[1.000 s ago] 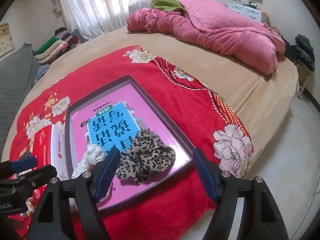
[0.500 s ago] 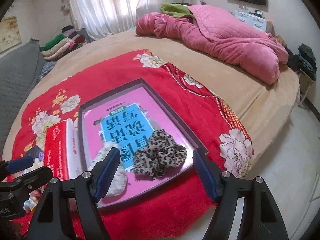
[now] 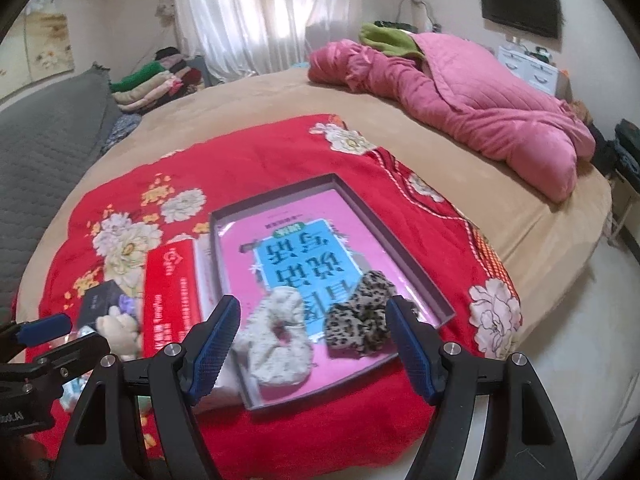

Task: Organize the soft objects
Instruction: 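Withdraw both open tools from the box back toward the item pile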

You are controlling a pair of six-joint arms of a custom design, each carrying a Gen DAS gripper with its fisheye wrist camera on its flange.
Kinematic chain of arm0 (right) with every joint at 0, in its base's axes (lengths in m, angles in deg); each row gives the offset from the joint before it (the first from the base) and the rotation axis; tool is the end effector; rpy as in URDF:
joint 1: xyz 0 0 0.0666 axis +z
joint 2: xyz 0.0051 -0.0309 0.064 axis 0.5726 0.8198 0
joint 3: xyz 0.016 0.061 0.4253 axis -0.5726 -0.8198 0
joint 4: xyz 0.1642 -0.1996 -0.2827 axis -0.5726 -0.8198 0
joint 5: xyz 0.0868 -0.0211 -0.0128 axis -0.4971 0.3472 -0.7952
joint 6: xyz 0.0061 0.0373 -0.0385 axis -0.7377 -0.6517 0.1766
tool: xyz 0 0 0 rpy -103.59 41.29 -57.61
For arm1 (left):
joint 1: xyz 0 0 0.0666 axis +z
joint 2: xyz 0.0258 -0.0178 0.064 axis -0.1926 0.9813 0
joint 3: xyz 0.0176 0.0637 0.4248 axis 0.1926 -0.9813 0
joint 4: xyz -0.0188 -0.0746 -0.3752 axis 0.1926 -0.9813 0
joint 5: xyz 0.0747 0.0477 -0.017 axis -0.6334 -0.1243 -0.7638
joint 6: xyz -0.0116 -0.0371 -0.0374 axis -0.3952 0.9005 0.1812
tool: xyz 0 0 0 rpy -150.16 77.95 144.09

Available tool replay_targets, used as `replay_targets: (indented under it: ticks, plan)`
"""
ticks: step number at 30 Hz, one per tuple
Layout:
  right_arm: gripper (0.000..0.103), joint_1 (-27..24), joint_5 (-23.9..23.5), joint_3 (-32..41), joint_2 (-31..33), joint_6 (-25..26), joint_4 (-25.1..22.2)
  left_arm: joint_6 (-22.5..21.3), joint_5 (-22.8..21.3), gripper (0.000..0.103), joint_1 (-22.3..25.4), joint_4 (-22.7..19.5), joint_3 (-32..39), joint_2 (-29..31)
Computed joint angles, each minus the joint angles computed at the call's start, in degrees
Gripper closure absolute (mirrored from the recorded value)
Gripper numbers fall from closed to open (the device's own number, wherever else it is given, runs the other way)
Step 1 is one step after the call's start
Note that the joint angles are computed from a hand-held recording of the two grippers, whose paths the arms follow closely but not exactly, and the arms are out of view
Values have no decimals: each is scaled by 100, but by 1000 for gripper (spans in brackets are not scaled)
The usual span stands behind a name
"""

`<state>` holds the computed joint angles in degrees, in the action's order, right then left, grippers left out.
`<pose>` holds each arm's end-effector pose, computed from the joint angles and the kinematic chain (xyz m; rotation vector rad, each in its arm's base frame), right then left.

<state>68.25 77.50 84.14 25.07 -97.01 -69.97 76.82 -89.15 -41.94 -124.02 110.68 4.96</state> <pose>0.5244 0.3409 0.5115 -0.3929 2.3962 0.2779 0.4463 -0.2560 0.5288 -0.3843 2.5139 -0.1605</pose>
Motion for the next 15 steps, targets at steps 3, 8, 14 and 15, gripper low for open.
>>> replay_targets:
  ticks: [3, 8, 14, 15]
  plan:
    - [27, 120, 33, 47, -29, 31, 29, 88, -108, 22, 59, -39, -186, -215]
    - [27, 304, -27, 191, -27, 48, 56, 267, -272, 22, 197, -146, -519, -659]
    - [27, 504, -81, 341, -28, 111, 72, 515, -543, 22, 431, -404, -913, -1200]
    - [27, 552, -94, 372, -33, 121, 80, 548, -532, 22, 480, -406, -973, -1278]
